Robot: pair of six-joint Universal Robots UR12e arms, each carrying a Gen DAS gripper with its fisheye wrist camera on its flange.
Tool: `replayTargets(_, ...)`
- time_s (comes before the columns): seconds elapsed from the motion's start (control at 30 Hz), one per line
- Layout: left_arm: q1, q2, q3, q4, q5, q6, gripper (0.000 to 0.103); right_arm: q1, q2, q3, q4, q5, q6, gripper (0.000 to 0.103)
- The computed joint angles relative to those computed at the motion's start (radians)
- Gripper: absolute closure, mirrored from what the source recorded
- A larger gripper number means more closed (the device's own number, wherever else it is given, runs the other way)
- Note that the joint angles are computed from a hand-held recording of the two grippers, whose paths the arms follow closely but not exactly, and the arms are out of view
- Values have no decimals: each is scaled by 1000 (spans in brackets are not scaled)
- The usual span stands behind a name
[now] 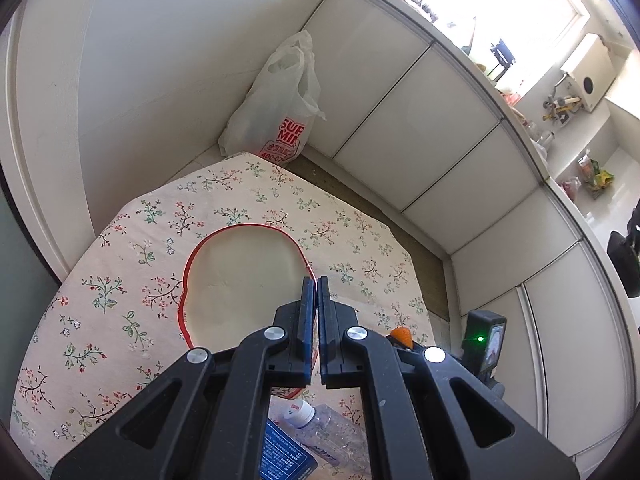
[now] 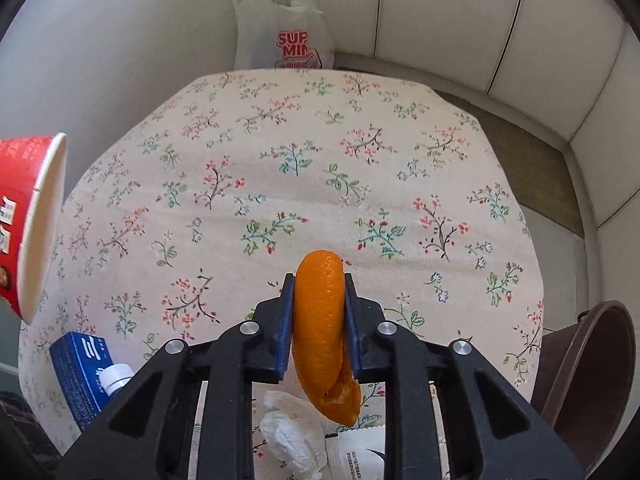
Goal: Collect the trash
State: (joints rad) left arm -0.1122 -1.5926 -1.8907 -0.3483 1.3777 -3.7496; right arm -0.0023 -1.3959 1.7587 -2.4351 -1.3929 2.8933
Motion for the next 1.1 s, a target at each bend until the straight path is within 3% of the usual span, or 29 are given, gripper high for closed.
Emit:
replayTargets(0.23,-18,2,6,16,14,3,101,-58,-59,14,-83,82,47,82)
replayTargets(0.47,-47,-6,22,26,18,9,101,-156,-131,60,-160,100,107,82)
replayTargets(0.73,-97,-29,51,46,4,11,101,-255,-193,123,-233,47,176,81)
replayTargets(0.87,-130,-49,71,49,-12,-3,101,-288,-211,158,-282,-29,223,80)
replayTargets(0.97,-157,-69,93,49,-28,-12,101,-309,-216,176,-295,-82,263,66)
replayTargets(1.0,-167,-76,102,47,-30,-9,101,-319,-220,181,-299,-80,272,46)
replayTargets(1.03,-180,-84,113,43,-32,-4,101,-328,-226,189,-317,-88,287,35)
replayTargets(1.1,-202,-98,134,34,-30,7,101,-344,-236,200,-343,-103,306,28)
